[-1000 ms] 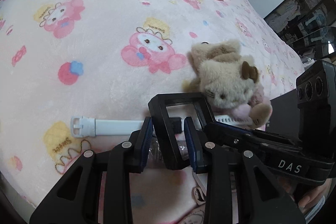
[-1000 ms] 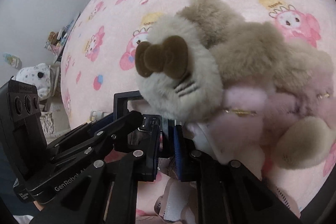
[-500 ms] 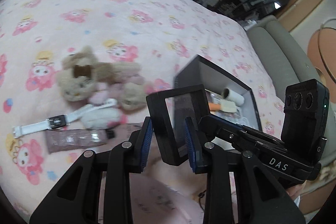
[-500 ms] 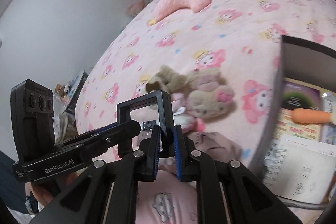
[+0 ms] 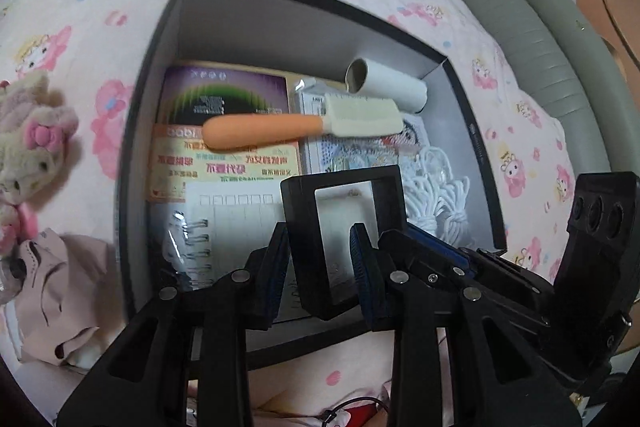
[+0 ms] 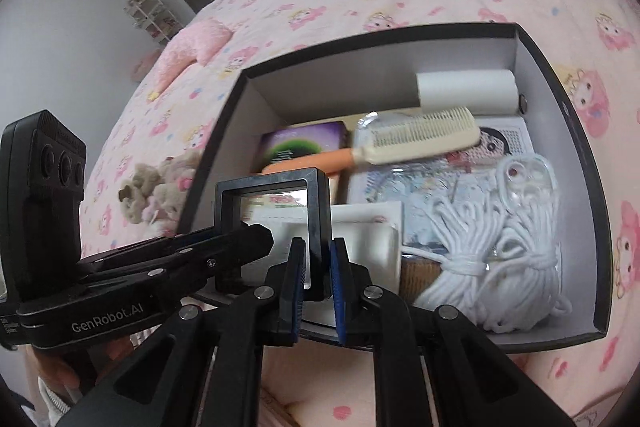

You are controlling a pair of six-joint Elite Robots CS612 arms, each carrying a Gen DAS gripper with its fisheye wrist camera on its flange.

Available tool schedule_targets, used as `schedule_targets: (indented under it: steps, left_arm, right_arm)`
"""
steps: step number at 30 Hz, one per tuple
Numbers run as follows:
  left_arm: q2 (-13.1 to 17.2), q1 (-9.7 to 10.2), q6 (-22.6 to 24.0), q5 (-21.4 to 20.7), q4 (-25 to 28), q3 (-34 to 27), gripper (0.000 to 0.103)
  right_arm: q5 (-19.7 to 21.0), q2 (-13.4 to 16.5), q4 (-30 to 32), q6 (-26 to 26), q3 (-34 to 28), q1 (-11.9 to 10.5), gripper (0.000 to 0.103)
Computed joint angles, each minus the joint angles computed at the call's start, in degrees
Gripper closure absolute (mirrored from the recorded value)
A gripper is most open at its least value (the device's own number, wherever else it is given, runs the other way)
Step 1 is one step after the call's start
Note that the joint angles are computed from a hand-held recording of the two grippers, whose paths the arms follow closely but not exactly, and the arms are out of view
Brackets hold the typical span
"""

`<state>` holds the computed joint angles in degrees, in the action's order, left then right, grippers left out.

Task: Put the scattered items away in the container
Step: 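Carry the black frame over the box and lower it inside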

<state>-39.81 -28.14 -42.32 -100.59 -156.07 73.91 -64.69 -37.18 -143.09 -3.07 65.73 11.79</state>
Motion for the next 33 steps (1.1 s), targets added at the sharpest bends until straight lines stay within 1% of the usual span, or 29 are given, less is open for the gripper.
schedule_targets:
  steps: [2, 4, 5, 8, 9, 10, 11, 13, 14, 17, 19, 22, 24, 25, 27, 28, 29, 31, 33]
  left_arm:
    - [-0.07, 0.15, 1.47, -0.38, 2.72, -0.39, 0.072]
    - [-0.32, 0.59, 2.46, -1.36, 5.09, -0.88, 0.07]
    - [-0.53, 0.86, 2.75, -1.77, 5.79, -0.86, 0.07]
    - [-1.04, 1.63, 3.38, -4.09, 3.77, 0.03, 0.07]
    - [-1.39, 1.61, 3.95, -3.41, 3.62, 0.39, 0.07]
    - [-1.56, 1.54, 4.37, -2.76, 3.53, 0.52, 0.07]
    - [-1.44, 1.55, 4.45, -2.72, 3.47, 0.39, 0.07]
    - [-1.21, 1.75, 3.27, -3.32, 2.99, 0.3, 0.07]
    - [-0.82, 1.76, 2.54, -3.23, 3.06, -0.22, 0.07]
    - [0.07, 1.53, 2.42, -1.93, 3.01, -1.64, 0.071]
    - [0.58, 1.33, 2.97, -0.95, 3.16, -2.49, 0.072]
    - [1.62, 1.51, 2.03, -2.1, 4.46, -3.92, 0.073]
    - [1.8, 1.5, 1.79, -1.84, 5.36, -4.11, 0.074]
    - [1.62, 1.48, 1.62, -1.51, 5.66, -3.83, 0.075]
    - [0.82, 1.64, 0.99, -1.43, 4.46, -2.33, 0.079]
    - [0.41, 1.88, 0.71, -2.35, 3.31, -1.44, 0.079]
    - [-0.06, 2.04, 0.74, -3.02, 2.62, -0.67, 0.079]
    - [-1.35, 1.74, 2.37, -0.93, 2.62, 0.65, 0.079]
    - [-1.94, 1.6, 3.42, 0.07, 2.33, 1.15, 0.079]
  right_arm:
    - [-1.84, 0.15, -1.52, 0.79, 0.63, 0.18, 0.093]
    - [-3.18, 0.18, -0.96, -1.28, 0.45, 0.57, 0.093]
    - [-2.65, 0.36, 0.44, -2.76, -0.14, 0.57, 0.093]
    - [2.56, 1.2, 6.32, -5.23, -2.62, -0.32, 0.093]
    - [3.57, 1.23, 6.5, -5.31, -2.82, -0.65, 0.093]
    - [3.67, 1.21, 5.8, -5.11, -2.85, -0.88, 0.093]
    - [2.58, 1.18, 4.36, -4.43, -2.77, -0.94, 0.093]
    - [-1.23, 1.48, 2.57, -3.44, -3.21, -0.61, 0.093]
    - [-1.98, 1.77, 2.61, -3.75, -3.65, -0.45, 0.093]
    - [-4.36, 2.55, 2.69, -4.39, -4.67, 0.17, 0.093]
    - [-4.93, 2.81, 2.26, -4.19, -4.99, 0.34, 0.093]
    - [-4.23, 3.78, 4.08, -3.42, -6.9, 0.21, 0.093]
    - [-2.6, 4.62, 6.7, -4.49, -8.84, 0.11, 0.093]
    - [-0.52, 4.9, 8.22, -4.74, -9.47, -0.09, 0.093]
    - [6.4, 5.97, 14.28, -4.55, -11.49, -0.77, 0.093]
    - [8.71, 6.36, 16.72, -4.93, -12.1, -0.91, 0.093]
    - [9.11, 6.31, 17.23, -5.89, -11.9, -0.77, 0.093]
    - [9.66, 5.64, 17.78, -9.02, -10.92, -0.46, 0.093]
    - [12.09, 5.18, 19.55, -11.85, -10.53, -0.48, 0.093]
